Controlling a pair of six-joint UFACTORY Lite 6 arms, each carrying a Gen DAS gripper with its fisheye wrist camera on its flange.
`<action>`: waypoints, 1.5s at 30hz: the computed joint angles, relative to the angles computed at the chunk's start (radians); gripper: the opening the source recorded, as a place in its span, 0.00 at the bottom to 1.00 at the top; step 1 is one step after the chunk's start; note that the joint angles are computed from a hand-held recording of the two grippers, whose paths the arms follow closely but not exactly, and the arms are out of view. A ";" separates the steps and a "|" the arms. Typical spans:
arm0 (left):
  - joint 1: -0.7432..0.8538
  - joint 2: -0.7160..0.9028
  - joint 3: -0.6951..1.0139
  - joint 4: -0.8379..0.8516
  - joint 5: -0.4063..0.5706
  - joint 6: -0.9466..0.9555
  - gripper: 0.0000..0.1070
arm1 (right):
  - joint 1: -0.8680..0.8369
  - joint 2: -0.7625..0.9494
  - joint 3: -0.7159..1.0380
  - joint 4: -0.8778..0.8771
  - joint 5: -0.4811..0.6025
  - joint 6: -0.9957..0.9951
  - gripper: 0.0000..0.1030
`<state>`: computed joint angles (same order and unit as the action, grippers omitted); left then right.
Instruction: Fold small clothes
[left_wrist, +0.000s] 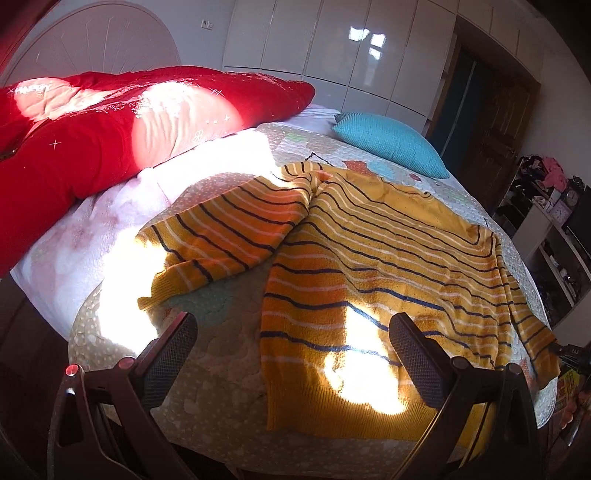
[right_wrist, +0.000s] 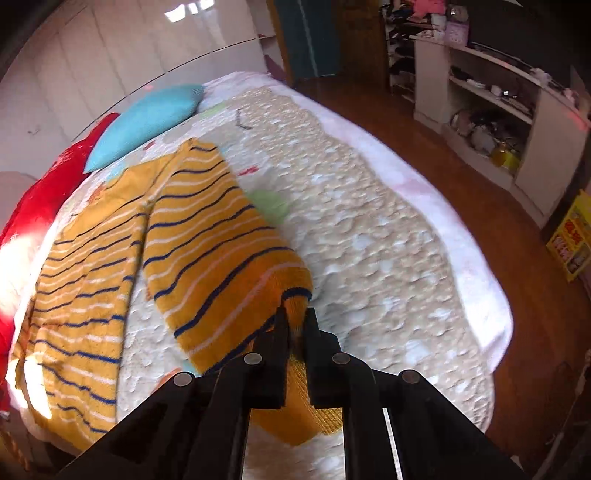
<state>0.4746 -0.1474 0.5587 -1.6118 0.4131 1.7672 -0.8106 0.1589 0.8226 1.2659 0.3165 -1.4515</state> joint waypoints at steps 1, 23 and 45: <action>0.013 0.016 0.008 0.001 0.002 0.000 0.96 | 0.012 0.026 0.034 -0.017 -0.099 0.038 0.08; -0.107 0.366 0.161 0.067 0.017 -0.024 0.55 | 0.643 -0.160 -0.430 0.650 0.188 -0.434 0.43; 0.134 0.057 -0.007 0.211 0.019 -0.071 0.61 | 0.306 -0.463 -0.519 0.038 0.263 -0.064 0.45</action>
<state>0.6088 -0.0908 0.5515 -1.4007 0.4320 1.6963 -0.5048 -0.3038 0.3039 1.3035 0.5792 -1.5156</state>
